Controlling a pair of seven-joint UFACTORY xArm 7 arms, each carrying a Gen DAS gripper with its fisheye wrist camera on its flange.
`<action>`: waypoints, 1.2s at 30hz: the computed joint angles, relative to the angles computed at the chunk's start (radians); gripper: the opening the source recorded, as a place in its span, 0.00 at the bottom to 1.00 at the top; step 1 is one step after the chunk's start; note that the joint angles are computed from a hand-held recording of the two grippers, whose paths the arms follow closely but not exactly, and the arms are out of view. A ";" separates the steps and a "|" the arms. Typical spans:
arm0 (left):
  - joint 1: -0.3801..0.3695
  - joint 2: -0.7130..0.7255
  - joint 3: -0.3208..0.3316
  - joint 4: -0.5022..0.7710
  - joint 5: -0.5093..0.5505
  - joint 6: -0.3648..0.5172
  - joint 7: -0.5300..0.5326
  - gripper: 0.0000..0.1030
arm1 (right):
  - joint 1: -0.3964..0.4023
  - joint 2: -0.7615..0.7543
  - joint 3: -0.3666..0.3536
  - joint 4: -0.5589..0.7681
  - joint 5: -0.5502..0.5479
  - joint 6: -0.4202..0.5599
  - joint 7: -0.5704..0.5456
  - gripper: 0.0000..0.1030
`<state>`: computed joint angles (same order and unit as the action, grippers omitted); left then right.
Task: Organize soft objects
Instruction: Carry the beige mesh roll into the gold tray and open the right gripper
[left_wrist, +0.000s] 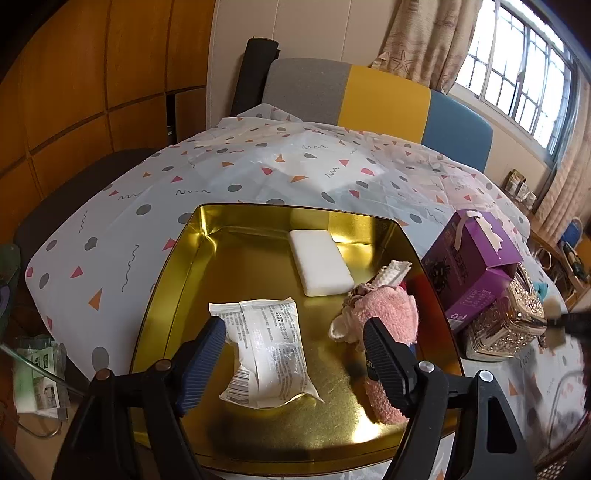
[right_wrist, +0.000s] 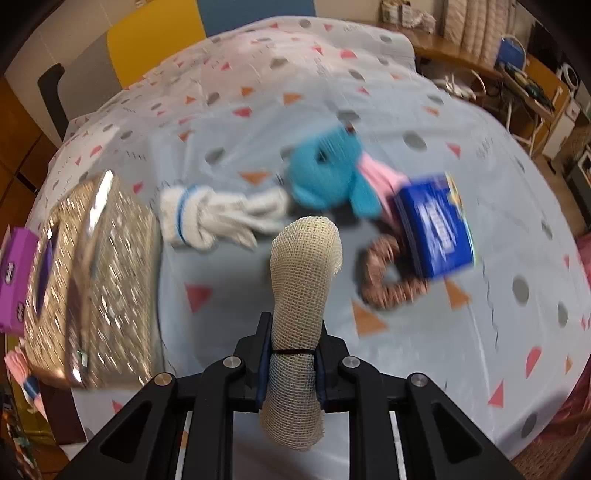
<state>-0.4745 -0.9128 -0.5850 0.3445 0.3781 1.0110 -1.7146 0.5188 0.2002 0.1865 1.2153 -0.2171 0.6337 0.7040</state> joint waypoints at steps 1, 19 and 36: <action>0.000 0.002 -0.001 0.003 0.001 0.001 0.001 0.76 | 0.006 0.018 -0.003 0.040 -0.020 0.014 0.002 0.18; -0.027 0.007 -0.012 0.015 -0.005 0.026 0.007 0.76 | 0.239 0.423 0.003 0.830 -0.031 0.038 -0.330 0.18; -0.125 -0.174 -0.024 -0.053 -0.098 0.237 -0.048 0.76 | 0.407 0.586 0.138 0.869 0.322 0.125 -0.736 0.18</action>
<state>-0.5991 -1.0864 -0.6087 0.2918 0.2806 1.2484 -1.7627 0.9258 0.7861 0.3240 2.0846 0.1052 0.7585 -0.0323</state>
